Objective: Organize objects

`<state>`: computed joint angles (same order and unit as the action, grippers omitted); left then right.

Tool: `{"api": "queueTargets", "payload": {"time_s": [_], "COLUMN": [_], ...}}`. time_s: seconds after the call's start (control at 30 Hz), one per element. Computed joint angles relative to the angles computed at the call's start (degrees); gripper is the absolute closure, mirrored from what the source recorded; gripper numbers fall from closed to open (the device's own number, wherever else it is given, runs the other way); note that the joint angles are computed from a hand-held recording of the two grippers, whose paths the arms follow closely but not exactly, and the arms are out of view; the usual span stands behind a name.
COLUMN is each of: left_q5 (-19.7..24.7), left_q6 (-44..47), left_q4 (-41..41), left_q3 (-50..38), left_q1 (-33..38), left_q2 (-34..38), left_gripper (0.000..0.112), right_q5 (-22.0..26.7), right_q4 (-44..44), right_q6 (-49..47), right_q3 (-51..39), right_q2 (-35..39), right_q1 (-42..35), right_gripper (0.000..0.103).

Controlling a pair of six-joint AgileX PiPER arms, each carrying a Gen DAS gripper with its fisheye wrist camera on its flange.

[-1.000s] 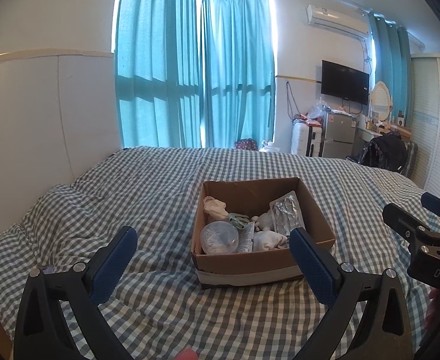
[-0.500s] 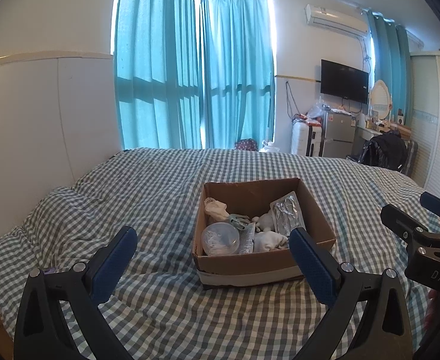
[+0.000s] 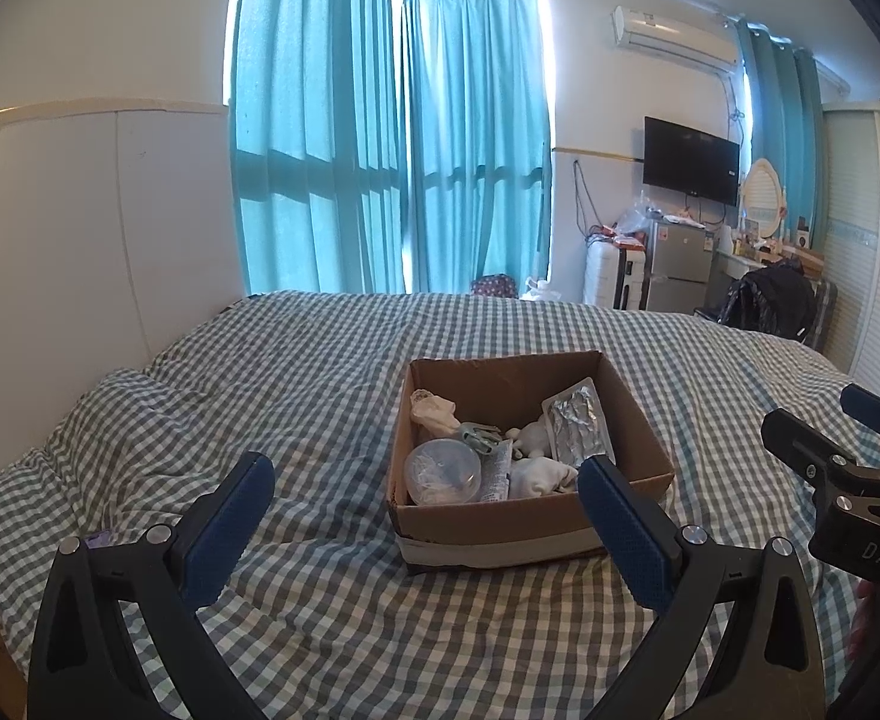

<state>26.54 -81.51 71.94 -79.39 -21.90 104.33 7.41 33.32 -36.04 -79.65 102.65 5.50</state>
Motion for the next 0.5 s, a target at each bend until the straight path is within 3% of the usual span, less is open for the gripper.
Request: {"api": "queueTargets", "payload": {"time_s": [0.5], "left_q5": [-0.35], "left_q6": [-1.67], "left_q4": [0.72], "left_q3": [0.97], "left_q1": [0.55], "left_q2": [-0.29], "left_gripper": [0.009], "right_q5": [0.64], "right_q4": [1.97], "right_q6": [-2.75], "right_q3": [0.42], "right_q2": [-0.01], "right_q1": [-0.53], "right_gripper": [0.000]}}
